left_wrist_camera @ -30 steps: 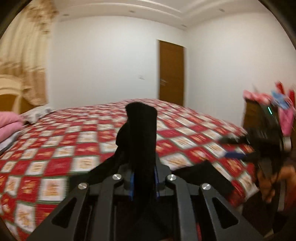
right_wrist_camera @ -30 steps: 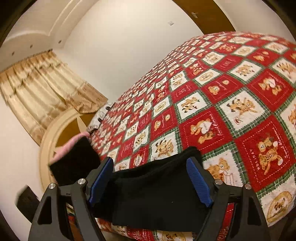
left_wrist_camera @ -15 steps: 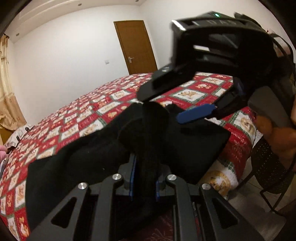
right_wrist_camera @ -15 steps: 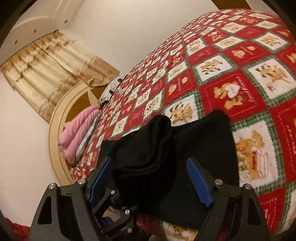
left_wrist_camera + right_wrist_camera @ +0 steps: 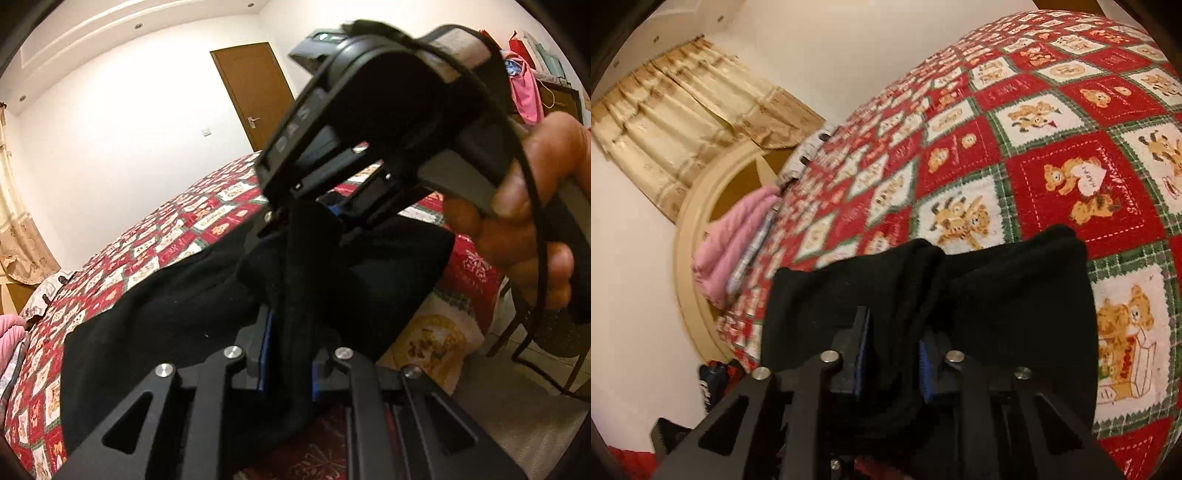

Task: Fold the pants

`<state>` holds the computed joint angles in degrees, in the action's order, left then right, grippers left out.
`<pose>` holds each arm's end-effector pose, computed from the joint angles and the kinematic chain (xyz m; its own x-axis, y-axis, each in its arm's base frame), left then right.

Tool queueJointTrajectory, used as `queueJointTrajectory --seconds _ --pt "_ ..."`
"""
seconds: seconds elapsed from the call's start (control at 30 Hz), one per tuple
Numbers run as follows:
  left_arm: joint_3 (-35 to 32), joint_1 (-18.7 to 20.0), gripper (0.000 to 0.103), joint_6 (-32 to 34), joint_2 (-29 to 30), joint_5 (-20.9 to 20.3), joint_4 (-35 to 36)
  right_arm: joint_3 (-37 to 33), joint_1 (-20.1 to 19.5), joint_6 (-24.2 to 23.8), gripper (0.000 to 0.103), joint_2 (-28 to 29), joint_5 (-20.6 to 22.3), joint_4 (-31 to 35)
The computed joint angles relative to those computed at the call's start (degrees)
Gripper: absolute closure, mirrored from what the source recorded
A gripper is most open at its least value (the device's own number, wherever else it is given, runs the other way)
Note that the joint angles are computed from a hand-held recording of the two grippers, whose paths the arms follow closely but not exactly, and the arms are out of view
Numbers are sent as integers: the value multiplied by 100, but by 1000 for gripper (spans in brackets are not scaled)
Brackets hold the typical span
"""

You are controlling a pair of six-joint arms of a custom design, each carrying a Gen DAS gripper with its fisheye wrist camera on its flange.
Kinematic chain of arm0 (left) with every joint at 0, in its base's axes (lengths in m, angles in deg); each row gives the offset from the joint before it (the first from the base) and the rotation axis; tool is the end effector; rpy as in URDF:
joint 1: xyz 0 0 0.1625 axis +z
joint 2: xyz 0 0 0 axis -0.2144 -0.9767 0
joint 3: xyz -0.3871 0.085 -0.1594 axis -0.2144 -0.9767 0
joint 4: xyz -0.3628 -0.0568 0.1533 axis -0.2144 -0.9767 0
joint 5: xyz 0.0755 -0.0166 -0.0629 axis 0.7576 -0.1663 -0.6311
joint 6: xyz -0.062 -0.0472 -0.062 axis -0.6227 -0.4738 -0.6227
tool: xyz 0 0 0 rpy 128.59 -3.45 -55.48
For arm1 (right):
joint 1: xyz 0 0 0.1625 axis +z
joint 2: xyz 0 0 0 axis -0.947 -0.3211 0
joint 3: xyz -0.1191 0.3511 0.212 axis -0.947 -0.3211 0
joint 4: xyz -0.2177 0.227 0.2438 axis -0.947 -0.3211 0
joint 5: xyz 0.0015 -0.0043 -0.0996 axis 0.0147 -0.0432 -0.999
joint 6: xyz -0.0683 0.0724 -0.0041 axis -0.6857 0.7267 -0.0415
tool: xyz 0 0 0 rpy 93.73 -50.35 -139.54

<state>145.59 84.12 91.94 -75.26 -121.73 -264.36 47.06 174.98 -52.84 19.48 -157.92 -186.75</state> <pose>-0.0417 -0.6690 0.2589 -0.3230 0.4989 -0.8042 0.9391 0.2746 -0.2069 0.3366 -0.8358 0.0324 -0.9607 -0.2695 0.0670 -0.2694 0.8461 -0.4599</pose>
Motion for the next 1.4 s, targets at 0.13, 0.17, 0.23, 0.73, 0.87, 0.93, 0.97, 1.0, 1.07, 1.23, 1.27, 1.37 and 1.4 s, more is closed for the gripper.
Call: queueJointTrajectory --seconds 0.13,0.17,0.23,0.73,0.87,0.93,0.97,1.0,1.07,1.23,1.27,1.37,1.4 --pt "169 -192 86 194 -79 -146 -190 397 46 -433 85 -328 -10 -313" --pt "187 -245 86 232 -68 -169 -209 434 52 -510 85 -390 -79 -293" --pt "142 -325 86 219 6 -184 -138 467 50 -615 85 -448 -276 -290" --pt "-126 -270 34 -553 -297 -281 1631 1720 -82 -238 72 -1177 -1196 -1622" --pt "-57 -239 29 -839 -535 -101 1463 2259 83 -836 72 -1413 -1179 -1947" --pt "-139 -217 29 -1084 -569 21 1426 2110 184 -1057 72 -1275 -1088 -1687" --pt "-174 -216 29 -1168 -554 116 1340 1995 216 -1131 72 -1186 -1037 -1539" --pt "-307 -168 29 -1195 -461 225 1240 1890 250 -1195 72 -1100 -1028 -1391" --pt "-420 -146 28 -1334 -368 623 1018 1793 312 -1389 72 -974 -1129 -1142" --pt "-768 -47 27 -1812 -119 1345 1122 2106 257 -1360 72 -1000 -1669 -1197" --pt "-818 -27 26 -1881 -67 1414 1193 2192 200 -1306 72 -1030 -1576 -1267" --pt "-840 15 20 -2002 4 1528 1152 2398 99 -1243 72 -1060 -1280 -1683" --pt "-819 0 17 -2022 11 1581 1082 2382 114 -1300 72 -1034 -1333 -1723"
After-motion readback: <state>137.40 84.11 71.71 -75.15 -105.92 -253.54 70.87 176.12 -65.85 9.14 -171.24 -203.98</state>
